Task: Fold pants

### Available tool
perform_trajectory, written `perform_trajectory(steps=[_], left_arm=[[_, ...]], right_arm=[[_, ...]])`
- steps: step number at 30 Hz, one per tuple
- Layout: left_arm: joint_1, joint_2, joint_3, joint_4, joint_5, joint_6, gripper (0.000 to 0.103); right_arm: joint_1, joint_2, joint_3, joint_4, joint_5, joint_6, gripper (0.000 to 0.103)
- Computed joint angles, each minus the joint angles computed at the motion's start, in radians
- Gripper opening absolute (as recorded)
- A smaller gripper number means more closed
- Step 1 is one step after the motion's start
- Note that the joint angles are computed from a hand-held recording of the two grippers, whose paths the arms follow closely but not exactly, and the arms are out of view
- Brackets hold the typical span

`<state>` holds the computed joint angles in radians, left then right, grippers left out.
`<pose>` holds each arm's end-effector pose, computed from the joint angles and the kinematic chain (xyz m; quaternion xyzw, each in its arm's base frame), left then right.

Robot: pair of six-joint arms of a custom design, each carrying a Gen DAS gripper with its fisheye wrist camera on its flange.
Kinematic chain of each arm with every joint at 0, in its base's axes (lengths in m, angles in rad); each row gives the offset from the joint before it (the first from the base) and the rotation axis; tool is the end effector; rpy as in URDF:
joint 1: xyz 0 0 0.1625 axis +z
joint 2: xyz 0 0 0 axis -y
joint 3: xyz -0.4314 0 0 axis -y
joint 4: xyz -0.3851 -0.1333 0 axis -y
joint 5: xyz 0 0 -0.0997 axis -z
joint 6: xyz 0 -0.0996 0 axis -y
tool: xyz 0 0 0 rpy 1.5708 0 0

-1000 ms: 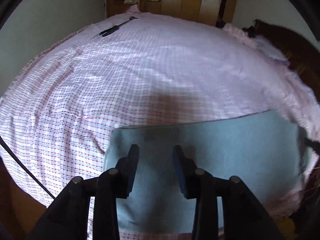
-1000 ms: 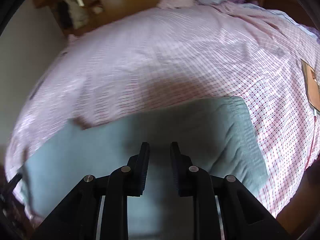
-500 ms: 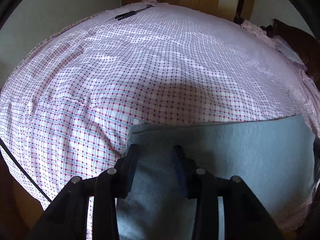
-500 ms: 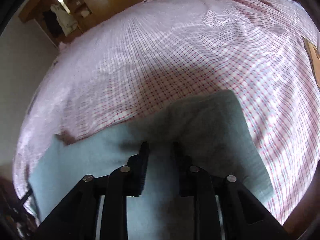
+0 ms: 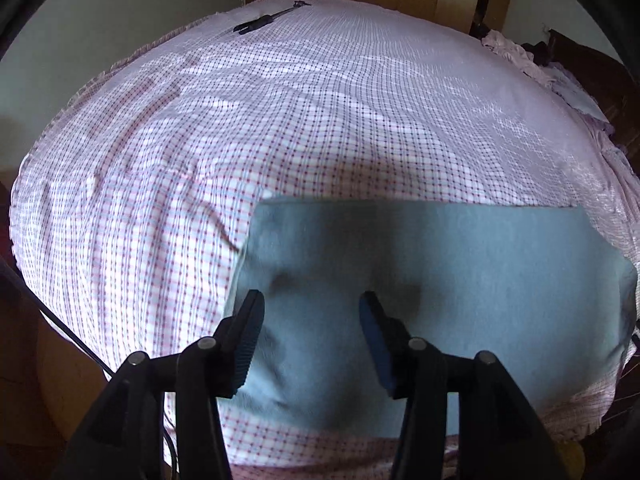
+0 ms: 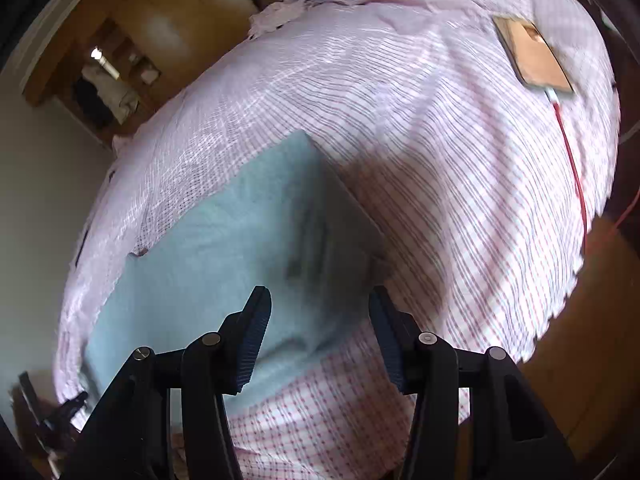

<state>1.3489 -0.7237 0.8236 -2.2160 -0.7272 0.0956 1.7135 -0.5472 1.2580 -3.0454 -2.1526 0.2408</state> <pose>0.0208 -0.8515 0.4049 0.0300 0.8850 -0.2701 0.3780 0.1901 -0.7706 0.1446 -0.1503 -0.8827 0.4012 0.1932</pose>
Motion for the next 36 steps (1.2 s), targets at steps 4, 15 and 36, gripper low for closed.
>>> perform_trajectory(steps=[4, 15, 36], left_arm=[[-0.005, -0.017, 0.042, -0.004, 0.018, -0.023, 0.052], [0.009, -0.005, 0.026, 0.093, 0.033, -0.139, 0.054], [0.018, 0.036, -0.032, 0.086, 0.047, -0.179, 0.060]], right_arm=[[-0.038, -0.013, 0.051, -0.043, 0.070, 0.056, 0.044], [-0.085, -0.003, 0.079, -0.185, 0.232, 0.090, 0.045], [-0.179, -0.023, 0.206, -0.448, 0.514, 0.130, 0.040]])
